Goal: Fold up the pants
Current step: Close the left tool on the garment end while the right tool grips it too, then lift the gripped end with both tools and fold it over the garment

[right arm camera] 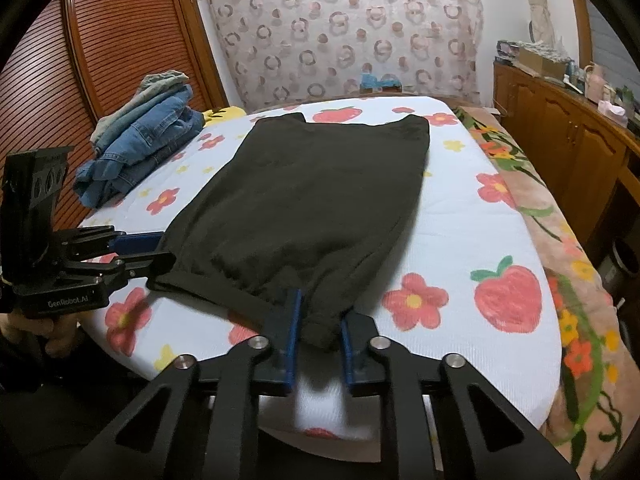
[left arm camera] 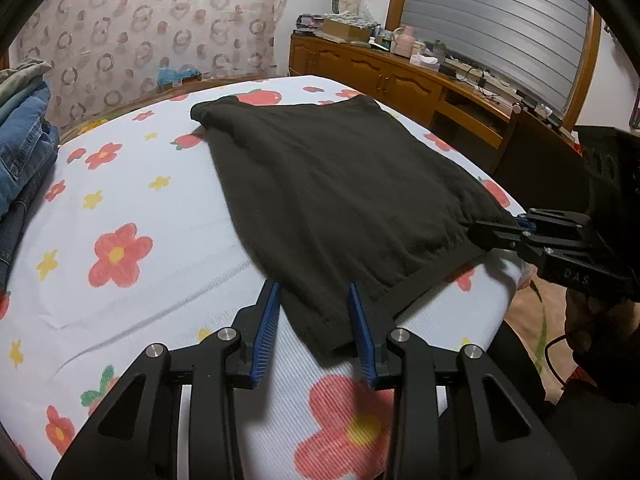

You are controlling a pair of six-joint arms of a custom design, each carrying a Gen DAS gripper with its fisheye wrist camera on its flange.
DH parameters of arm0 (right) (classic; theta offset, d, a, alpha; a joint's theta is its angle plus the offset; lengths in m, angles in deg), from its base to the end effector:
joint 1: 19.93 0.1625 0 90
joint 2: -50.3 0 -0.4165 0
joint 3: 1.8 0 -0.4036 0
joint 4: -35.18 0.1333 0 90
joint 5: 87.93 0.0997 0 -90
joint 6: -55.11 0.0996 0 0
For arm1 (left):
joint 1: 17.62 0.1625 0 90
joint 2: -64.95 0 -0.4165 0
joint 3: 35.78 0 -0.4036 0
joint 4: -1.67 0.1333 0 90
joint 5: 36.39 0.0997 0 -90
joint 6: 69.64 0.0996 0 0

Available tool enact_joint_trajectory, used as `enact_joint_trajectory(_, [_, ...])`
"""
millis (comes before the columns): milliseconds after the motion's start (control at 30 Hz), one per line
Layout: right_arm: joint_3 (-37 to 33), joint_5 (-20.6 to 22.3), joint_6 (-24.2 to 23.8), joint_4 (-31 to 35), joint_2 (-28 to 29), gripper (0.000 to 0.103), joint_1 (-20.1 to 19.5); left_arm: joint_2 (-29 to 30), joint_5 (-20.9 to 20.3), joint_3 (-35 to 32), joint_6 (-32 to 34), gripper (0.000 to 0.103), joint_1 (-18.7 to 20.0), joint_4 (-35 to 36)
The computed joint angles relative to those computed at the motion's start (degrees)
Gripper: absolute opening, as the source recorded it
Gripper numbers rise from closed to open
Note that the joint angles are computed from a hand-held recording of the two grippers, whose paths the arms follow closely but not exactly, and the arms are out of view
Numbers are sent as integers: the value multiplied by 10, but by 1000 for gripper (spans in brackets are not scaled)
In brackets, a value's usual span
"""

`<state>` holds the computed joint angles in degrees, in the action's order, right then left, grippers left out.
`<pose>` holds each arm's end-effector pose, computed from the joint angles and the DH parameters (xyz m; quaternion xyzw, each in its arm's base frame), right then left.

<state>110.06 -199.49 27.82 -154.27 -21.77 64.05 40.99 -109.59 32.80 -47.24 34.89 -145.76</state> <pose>0.0365 -0.5757 0.3397 0.0658 -0.8547 0.4216 0.2955 -0.3499 -0.7225 -0.0227 0.4766 0.8600 -0.1285 0.1294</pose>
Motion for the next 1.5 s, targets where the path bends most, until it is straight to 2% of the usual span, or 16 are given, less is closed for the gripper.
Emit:
enact_joint_trajectory(133, [5,4,0,-10,2,12,1,-5,-22,2,-1,18,2,13])
enact_joint_trajectory(233, [9,10,5,-10,0,11,0,-7,-21,4,3,10,0,14])
enact_joint_trajectory(333, [14,17,6,-8,-7,11,1,-15,-26,9,3,8,-2,14])
enact_joint_trajectory(733, [36,41,-17,-31,-39,11,18,-59,-56,46,13,7,-13,-27])
enact_joint_trajectory(1100, [47,30,-52,-73,-50,11,47,-81,-74,58,27,7,-25,-66])
enact_joint_trajectory(1367, [63,41,-71,-85,-69,11,59,-106,-73,87,38,7,-31,-102])
enact_joint_trajectory(1500, [58,50,-77,-90,-65,11,54,-98,-67,73,41,7,-30,-100])
